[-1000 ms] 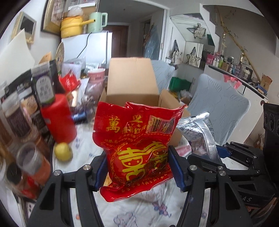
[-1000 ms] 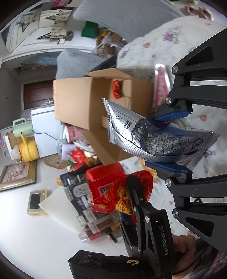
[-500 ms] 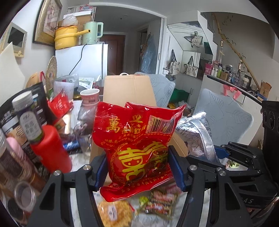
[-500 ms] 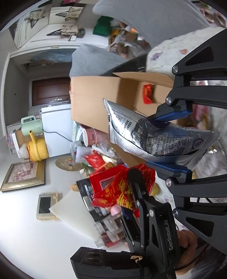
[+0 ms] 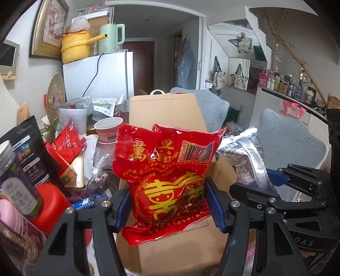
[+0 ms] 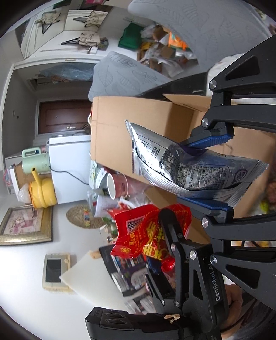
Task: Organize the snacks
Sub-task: 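Lift the red bag and silver bag and carry them toward the cardboard box, then open the left tool to drop the red bag while the right tool releases the silver bag into the box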
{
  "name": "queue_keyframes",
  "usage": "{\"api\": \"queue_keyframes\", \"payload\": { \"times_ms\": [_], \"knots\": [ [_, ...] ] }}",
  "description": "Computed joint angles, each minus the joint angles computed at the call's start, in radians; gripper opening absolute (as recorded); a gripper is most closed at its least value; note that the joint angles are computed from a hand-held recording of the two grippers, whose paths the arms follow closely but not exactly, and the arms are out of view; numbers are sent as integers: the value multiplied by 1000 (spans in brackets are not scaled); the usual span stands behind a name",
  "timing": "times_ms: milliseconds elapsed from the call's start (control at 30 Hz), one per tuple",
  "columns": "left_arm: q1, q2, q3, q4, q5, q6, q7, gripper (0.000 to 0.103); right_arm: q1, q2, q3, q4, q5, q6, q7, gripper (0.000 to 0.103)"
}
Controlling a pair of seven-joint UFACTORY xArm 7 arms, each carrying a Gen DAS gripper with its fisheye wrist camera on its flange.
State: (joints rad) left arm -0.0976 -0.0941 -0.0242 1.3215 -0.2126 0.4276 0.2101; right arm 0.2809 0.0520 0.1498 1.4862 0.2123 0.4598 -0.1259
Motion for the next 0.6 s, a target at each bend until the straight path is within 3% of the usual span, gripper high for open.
{"api": "queue_keyframes", "payload": {
  "times_ms": [600],
  "knots": [
    [40, 305, -10, 314, 123, 190, -114, 62, -2, 303, -21, 345, -121, 204, 61, 41]
  ]
}}
